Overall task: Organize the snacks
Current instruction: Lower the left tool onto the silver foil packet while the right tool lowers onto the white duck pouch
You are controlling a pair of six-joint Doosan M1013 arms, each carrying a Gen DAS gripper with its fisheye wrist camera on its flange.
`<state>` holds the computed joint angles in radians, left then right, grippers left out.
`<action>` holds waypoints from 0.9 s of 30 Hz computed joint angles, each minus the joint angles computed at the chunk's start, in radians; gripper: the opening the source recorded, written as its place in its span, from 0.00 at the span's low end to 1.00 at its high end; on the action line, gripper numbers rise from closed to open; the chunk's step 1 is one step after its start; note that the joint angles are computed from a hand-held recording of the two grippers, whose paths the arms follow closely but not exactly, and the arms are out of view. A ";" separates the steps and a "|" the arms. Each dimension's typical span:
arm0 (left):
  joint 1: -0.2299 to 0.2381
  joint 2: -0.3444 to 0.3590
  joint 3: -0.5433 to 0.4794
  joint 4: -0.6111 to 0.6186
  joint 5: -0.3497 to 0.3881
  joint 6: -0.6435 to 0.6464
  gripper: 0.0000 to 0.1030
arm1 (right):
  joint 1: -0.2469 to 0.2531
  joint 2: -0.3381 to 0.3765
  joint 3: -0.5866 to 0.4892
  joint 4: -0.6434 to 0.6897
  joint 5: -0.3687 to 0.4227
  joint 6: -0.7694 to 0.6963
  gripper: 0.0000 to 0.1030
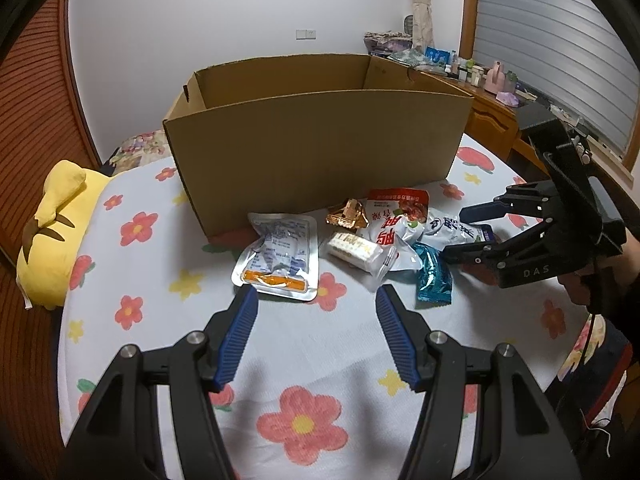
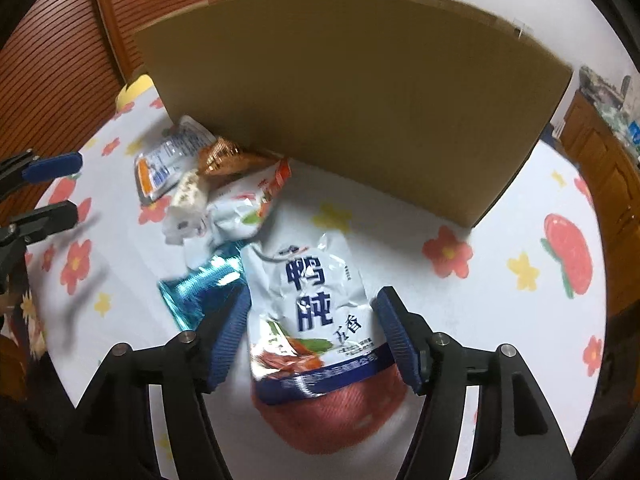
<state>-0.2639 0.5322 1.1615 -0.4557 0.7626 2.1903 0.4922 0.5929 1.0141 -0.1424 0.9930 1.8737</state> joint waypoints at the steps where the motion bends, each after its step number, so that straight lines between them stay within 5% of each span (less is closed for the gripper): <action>1: 0.000 0.000 0.000 -0.001 0.001 0.000 0.60 | 0.002 -0.002 0.005 -0.008 -0.009 -0.003 0.67; 22: -0.002 0.099 -0.127 0.071 0.069 -0.100 0.61 | 0.023 -0.055 0.119 -0.102 -0.140 0.067 0.59; 27: -0.010 0.142 -0.192 0.122 0.092 -0.133 0.72 | 0.025 -0.066 0.141 -0.122 -0.173 0.089 0.59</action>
